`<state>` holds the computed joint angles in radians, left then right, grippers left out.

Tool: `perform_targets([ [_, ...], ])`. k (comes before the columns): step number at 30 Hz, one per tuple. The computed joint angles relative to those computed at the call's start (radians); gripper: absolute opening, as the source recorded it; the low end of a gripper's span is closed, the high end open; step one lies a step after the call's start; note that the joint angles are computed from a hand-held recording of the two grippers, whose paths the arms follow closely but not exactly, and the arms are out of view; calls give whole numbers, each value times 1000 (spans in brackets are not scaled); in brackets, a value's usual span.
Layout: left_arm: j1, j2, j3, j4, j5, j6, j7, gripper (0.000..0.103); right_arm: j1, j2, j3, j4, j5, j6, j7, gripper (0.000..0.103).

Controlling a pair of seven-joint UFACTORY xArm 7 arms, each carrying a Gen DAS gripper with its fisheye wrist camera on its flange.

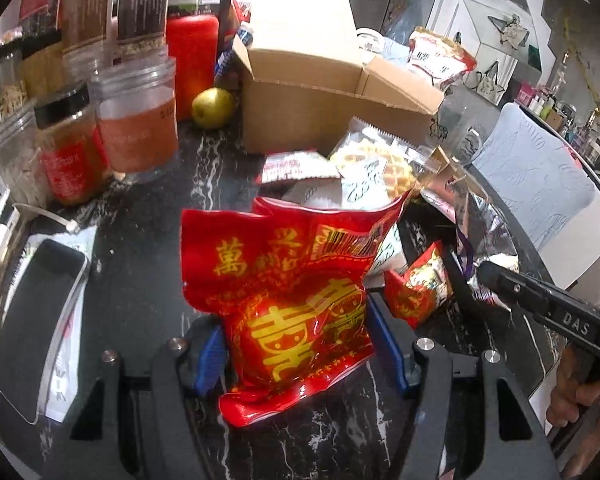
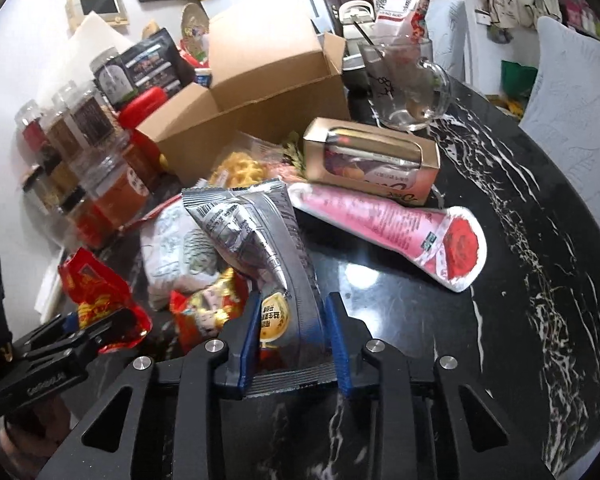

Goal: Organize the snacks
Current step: 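Grasp the silver foil packet with the right gripper and lift it, then carry both packets over the cardboard box and open both grippers to drop them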

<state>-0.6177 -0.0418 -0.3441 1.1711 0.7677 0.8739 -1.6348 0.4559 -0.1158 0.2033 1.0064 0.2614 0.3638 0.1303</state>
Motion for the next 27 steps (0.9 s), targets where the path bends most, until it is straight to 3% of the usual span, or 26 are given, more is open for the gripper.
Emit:
perform_targets([
  [14, 7, -32, -21, 83, 88, 81, 25, 63, 67, -35, -12, 31, 169, -16, -150, 31],
  [27, 52, 10, 13, 233, 219, 52, 114, 63, 40, 65, 7, 249, 106, -46, -186, 31],
])
